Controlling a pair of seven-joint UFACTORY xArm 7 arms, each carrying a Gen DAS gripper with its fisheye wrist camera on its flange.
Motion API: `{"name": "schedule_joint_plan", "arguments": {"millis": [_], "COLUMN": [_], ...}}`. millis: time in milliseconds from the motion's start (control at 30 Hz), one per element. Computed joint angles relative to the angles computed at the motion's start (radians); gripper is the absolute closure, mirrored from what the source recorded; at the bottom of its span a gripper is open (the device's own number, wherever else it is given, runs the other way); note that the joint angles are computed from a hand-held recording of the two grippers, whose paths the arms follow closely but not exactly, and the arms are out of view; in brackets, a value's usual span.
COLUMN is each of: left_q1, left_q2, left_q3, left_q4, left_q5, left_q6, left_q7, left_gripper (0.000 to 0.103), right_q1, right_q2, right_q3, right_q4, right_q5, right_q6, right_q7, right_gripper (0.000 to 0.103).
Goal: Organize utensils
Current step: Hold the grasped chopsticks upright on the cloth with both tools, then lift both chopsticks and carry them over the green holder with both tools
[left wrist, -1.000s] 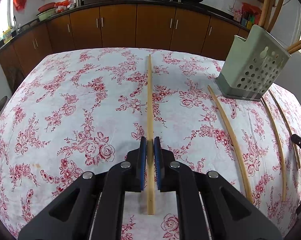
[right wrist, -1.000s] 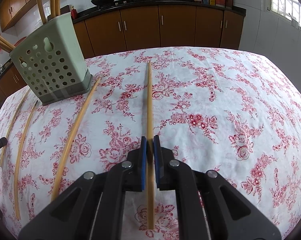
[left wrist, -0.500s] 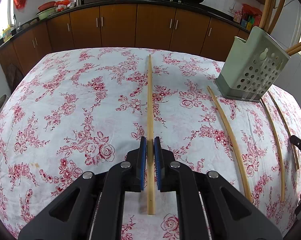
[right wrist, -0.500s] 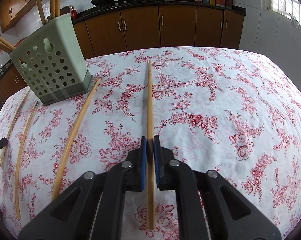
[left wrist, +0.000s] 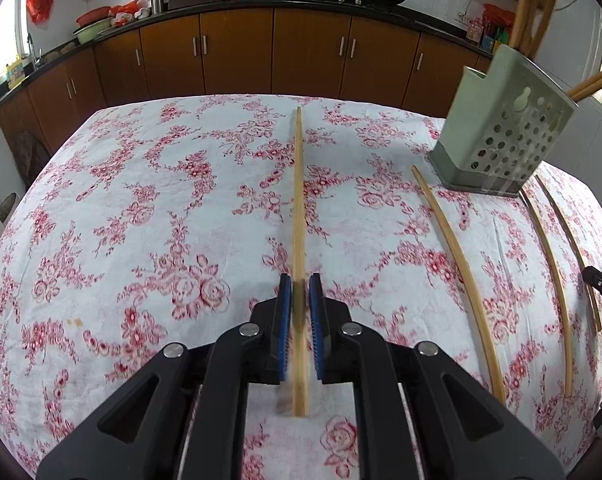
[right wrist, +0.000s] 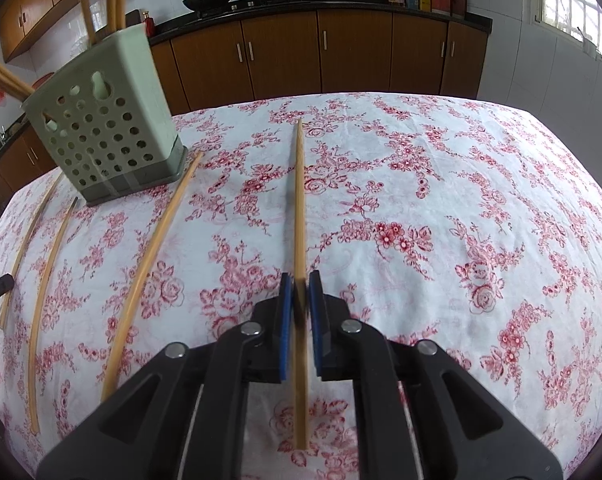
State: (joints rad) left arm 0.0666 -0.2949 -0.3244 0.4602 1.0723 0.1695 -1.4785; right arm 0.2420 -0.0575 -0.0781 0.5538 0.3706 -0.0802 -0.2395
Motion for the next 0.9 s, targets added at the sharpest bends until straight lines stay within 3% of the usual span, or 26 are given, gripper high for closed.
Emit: {"name": "schedule_joint_plan", "arguments": {"millis": [33, 100, 167, 367, 433, 467, 567, 900], "left_q1": [-0.007, -0.021, -0.025, -0.010, -0.003, -0.002, -0.032, -0.013], "left_q2": [-0.009, -0.025, -0.038, -0.072, -0.077, -0.077, -0.091, -0.401], "left_q3": [0.002, -0.003, -0.007, -0.047, -0.064, -0.072, -0.040, -0.037], "left_q4": [-0.009, -0.022, -0.033, -0.062, -0.063, -0.062, -0.077, -0.151], "left_q5": [-0.005, -0.028, -0.046, -0.101, -0.117, -0.124, -0.188, -0.331], "left_q6": [-0.003, 0.010, 0.014, 0.009, 0.023, 0.036, 0.030, -0.018], "left_q7": [0.004, 0.020, 0.034, 0.052, 0.061, 0.063, 0.118, 0.227], "left_gripper": [0.086, 0.086, 0.086, 0.086, 0.091, 0.096, 0.096, 0.096], "right_q1": [-0.003, -0.091, -0.092, 0.140, 0.147, 0.198, 0.264, 0.197], "right_q2": [-0.008, -0.026, -0.043, -0.082, -0.085, -0.091, -0.122, -0.284], "right_q3": [0.002, 0.080, 0.078, -0.158, -0.172, -0.226, -0.297, -0.266], "right_q4": [-0.009, -0.034, -0.053, -0.083, -0.085, -0.084, -0.092, -0.123], "right_q5": [-0.011, -0.091, -0.124, -0.069, -0.070, -0.050, 0.000, -0.119], "right_q6": [-0.001, -0.004, -0.005, -0.002, -0.001, 0.006, 0.004, -0.089], "right_q7": [0.005, 0.071, 0.098, 0.032, 0.031, 0.004, -0.051, 0.020], "right_gripper": [0.088, 0.088, 0.088, 0.089, 0.095, 0.095, 0.095, 0.095]}}
